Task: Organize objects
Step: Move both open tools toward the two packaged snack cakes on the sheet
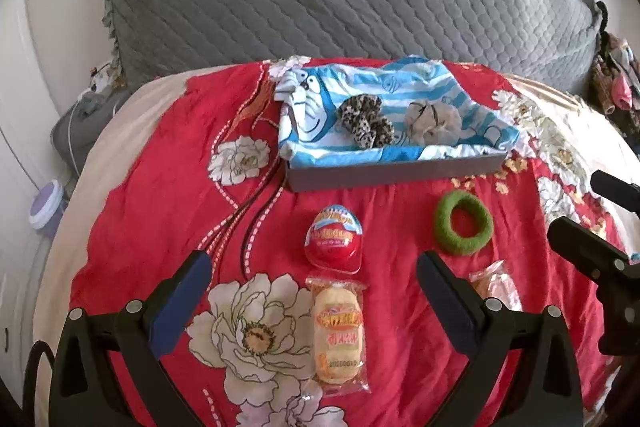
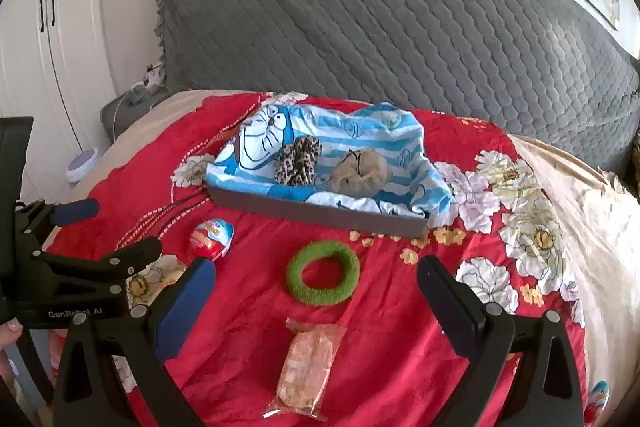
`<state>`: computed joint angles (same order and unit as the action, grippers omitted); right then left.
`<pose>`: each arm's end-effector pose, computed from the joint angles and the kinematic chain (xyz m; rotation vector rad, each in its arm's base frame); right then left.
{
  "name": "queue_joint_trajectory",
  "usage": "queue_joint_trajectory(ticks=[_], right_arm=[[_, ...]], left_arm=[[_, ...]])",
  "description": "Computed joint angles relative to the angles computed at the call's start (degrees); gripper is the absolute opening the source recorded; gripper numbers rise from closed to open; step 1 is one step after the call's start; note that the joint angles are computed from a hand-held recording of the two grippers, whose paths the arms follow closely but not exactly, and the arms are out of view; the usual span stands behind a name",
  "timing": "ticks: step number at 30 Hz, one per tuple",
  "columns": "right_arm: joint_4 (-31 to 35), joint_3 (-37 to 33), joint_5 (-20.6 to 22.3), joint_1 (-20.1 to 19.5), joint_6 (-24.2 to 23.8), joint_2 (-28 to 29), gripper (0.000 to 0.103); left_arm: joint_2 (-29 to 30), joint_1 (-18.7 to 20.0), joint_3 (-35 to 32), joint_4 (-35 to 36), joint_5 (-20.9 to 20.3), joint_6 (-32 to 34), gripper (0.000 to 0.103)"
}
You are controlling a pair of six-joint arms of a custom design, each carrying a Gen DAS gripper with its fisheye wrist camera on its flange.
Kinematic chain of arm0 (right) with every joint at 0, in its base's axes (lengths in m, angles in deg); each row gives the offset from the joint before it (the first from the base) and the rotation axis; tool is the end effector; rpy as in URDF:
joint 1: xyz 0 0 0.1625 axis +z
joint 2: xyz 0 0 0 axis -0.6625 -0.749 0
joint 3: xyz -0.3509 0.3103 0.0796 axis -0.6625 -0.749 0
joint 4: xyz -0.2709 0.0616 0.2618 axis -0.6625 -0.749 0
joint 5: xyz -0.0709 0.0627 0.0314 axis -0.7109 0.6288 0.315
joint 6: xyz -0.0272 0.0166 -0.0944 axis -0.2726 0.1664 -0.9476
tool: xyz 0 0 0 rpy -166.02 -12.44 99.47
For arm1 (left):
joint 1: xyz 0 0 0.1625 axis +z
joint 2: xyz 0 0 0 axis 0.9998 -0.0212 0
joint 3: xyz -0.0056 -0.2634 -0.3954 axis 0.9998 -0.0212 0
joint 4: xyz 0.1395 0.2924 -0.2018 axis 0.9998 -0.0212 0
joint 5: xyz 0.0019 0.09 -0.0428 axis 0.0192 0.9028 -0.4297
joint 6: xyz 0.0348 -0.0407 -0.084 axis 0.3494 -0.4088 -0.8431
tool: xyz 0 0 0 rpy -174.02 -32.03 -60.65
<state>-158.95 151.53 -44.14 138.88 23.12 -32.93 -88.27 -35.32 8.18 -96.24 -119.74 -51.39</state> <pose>0.1420 -0.5657 0.1908 0.2320 -2.1129 1.0050 -0.2425 -0.6571 0.0536 0.8445 2.3339 -0.6591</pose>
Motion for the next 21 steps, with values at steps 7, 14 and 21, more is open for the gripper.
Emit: queue_joint_trajectory(ticks=[7, 14, 21], right_arm=[[0.32, 0.45, -0.45, -0.67, 1.76, 0.64, 0.102], [1.46, 0.65, -0.97, -1.12, 2.72, 1.41, 0.102], [3.0, 1.23, -1.38, -2.16, 5.03, 1.69, 0.102]], left_arm=[[0.37, 0.58, 0.9, -0.19, 0.37, 0.21, 0.102], [0.79, 1.02, 1.17, 0.76, 0.88, -0.02, 0.102], [1.17, 1.71, 1.4, 1.84, 0.72, -0.92, 0.102]])
